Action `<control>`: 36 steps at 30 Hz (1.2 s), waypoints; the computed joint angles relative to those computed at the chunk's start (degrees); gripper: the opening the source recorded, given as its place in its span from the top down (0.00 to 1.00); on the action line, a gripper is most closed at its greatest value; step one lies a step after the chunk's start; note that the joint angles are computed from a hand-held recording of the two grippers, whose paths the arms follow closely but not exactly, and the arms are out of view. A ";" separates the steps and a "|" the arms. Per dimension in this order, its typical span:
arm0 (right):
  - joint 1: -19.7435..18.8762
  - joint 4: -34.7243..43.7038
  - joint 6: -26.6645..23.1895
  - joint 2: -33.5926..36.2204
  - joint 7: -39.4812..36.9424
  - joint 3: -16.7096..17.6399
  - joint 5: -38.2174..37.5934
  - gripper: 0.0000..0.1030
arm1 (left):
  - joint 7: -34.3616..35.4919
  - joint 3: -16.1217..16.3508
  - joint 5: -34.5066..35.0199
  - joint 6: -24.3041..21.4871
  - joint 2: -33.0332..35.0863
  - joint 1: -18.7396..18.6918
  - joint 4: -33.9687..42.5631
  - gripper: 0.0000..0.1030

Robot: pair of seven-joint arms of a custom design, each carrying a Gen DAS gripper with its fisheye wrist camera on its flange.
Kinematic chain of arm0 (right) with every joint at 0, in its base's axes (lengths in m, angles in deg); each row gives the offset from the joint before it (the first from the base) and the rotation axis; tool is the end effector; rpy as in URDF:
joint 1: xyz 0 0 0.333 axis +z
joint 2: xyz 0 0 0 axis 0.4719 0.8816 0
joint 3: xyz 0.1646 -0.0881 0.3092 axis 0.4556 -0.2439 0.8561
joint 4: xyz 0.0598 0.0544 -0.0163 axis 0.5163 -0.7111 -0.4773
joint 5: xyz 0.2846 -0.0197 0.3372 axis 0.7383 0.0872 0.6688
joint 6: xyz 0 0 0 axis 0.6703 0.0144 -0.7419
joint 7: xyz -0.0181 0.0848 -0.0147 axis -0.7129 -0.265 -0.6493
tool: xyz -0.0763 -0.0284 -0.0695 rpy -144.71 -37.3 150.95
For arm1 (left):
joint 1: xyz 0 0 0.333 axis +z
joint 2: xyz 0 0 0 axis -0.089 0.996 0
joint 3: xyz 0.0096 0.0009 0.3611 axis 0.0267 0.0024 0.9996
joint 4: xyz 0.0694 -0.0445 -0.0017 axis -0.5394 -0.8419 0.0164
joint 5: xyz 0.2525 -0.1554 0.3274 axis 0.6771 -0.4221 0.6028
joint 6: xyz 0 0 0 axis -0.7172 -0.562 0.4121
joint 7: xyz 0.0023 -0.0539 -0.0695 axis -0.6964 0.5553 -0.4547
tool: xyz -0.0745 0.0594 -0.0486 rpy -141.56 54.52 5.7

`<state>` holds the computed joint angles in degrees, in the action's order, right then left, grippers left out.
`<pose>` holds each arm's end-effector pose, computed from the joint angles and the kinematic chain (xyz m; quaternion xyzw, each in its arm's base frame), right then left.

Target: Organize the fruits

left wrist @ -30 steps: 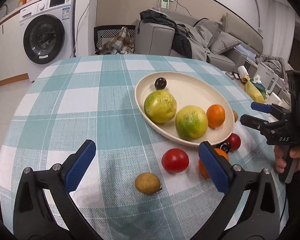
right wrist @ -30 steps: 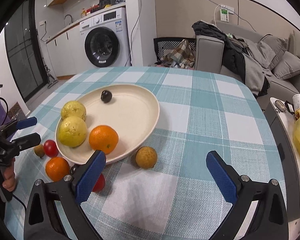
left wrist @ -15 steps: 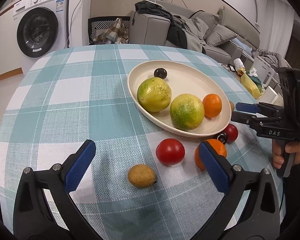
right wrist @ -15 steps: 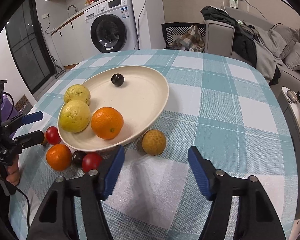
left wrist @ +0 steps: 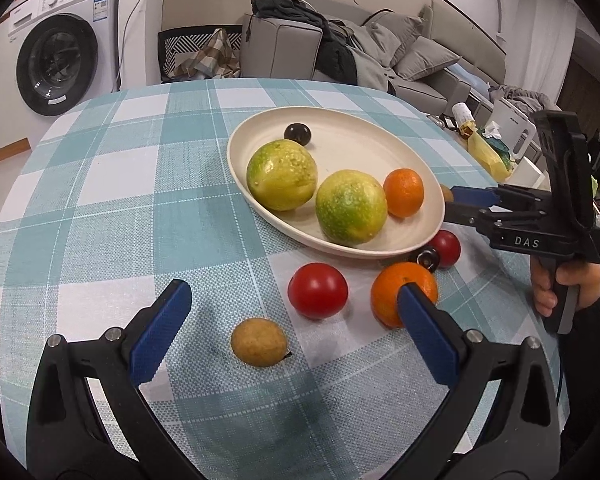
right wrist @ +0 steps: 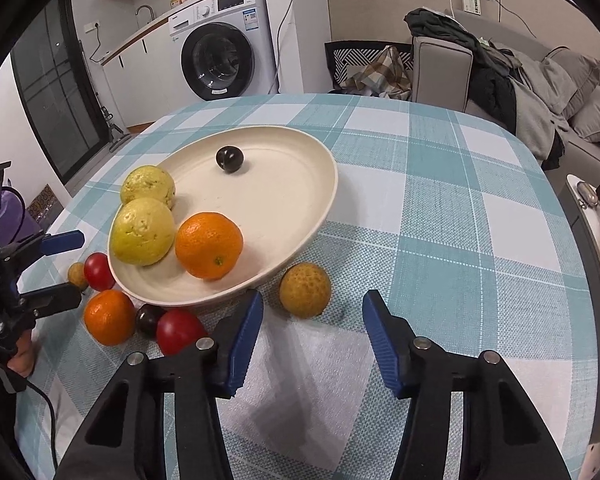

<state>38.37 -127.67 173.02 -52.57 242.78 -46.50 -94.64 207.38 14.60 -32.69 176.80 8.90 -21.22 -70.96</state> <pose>0.3537 0.2553 0.3807 -0.5928 0.7334 -0.2163 0.2528 0.5238 -0.3528 0.3759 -0.3444 0.8608 -0.3728 0.0376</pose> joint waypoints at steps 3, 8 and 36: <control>0.48 0.41 -0.82 0.38 -0.96 -0.35 0.33 0.48 | -0.85 0.20 0.64 -0.50 -0.08 -0.06 -0.10 0.01; 0.82 0.64 -0.02 1.14 -2.04 -1.12 0.62 0.57 | -1.88 0.25 1.72 -0.90 -0.06 0.00 -0.19 0.01; -1.88 -0.13 0.03 -2.86 7.90 1.84 -7.85 0.73 | -1.61 2.57 3.27 -7.01 -1.45 0.67 -1.48 0.31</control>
<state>36.49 -127.80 173.05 -55.42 250.68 -44.67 -102.48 205.77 17.17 -29.42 169.79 7.44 -20.55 -72.44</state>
